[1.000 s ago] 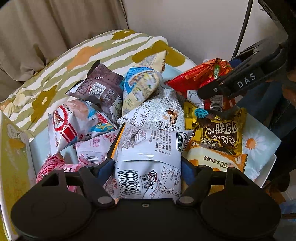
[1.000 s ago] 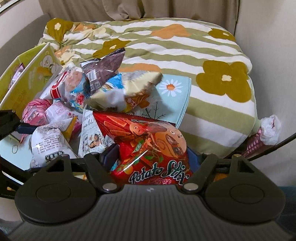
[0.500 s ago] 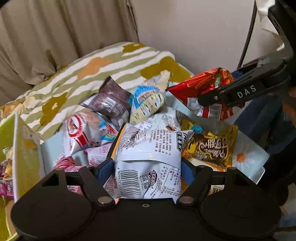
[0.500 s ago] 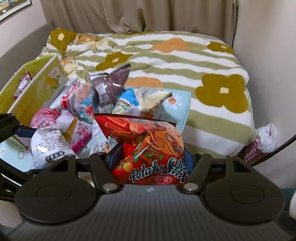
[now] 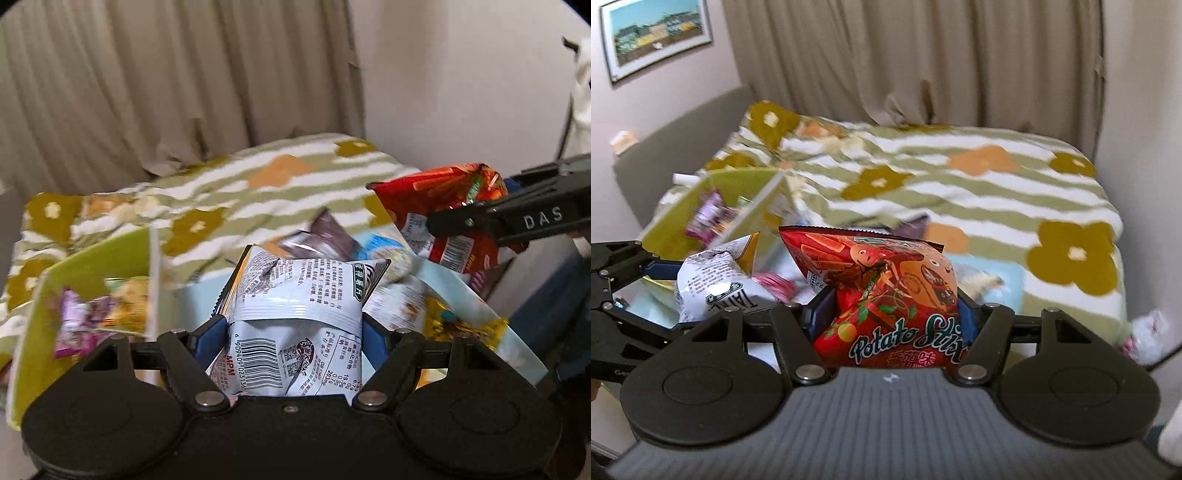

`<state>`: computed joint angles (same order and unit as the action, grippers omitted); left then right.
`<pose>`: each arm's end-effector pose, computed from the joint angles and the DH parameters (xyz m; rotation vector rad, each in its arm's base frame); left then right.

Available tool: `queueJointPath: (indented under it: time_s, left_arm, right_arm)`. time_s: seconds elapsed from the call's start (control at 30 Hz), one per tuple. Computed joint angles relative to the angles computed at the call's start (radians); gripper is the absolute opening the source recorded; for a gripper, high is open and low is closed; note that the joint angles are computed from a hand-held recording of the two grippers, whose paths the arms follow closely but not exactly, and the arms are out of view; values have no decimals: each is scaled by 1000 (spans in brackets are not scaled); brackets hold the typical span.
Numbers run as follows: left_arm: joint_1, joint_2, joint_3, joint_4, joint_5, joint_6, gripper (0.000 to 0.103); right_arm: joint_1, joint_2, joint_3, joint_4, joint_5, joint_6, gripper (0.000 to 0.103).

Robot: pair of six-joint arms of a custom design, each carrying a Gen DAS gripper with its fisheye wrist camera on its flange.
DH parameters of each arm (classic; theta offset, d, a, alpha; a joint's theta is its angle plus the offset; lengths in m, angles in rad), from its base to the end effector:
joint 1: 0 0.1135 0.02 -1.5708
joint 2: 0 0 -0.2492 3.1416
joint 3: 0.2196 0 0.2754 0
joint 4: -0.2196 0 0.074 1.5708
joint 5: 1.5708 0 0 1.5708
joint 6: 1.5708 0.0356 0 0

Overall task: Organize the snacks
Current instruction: 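Carry both bags over the yellow box and release them inside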

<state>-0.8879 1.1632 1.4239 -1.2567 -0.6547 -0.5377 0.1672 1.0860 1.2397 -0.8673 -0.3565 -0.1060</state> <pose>0.1563 -0.1578 0.3837 0.1728 2.2972 0.1458 0.2360 0.0524 0.3641 -0.4921 2.2140 0.4386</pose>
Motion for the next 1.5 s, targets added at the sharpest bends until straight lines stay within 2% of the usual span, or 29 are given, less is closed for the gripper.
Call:
queueJointPath:
  time_s: [0.2,0.3,0.4,0.53,0.73,0.83,1.1,1.2,1.27,1.5]
  left_arm:
    - [43,-111,14,-101,-88,-37,79]
    - [134,-184,-3,-103,-86,7,79]
    - [312,-250,-17,-72,3,112,79]
    - [641,-301,-38,-2,200,317,79]
    - [1120,-264,-88,103,521,587,79]
    - [1273,-210,-103,143,652,685,79]
    - [1433,-84,-133,201,827,848,80]
    - [1441,-64,-157,211,834,893,87]
    - [1461,-72,-184,217,866,940,101]
    - [1547,-78,-184,186,941,991,101]
  right_arm:
    - [174,43,81,41,67,93,80]
    - [280,83,124,74,125,129,80]
    - [397,153,193,95,193,193,80]
    - [543,257,290,117,306,271,80]
    - [681,460,461,127,396,352,80]
    - [729,570,561,111,450,402,80]
    - [799,817,814,4,585,570,80]
    - [820,888,901,-45,632,627,80]
    - [821,921,938,-68,647,648,80]
    - [831,990,1027,-120,658,669,81]
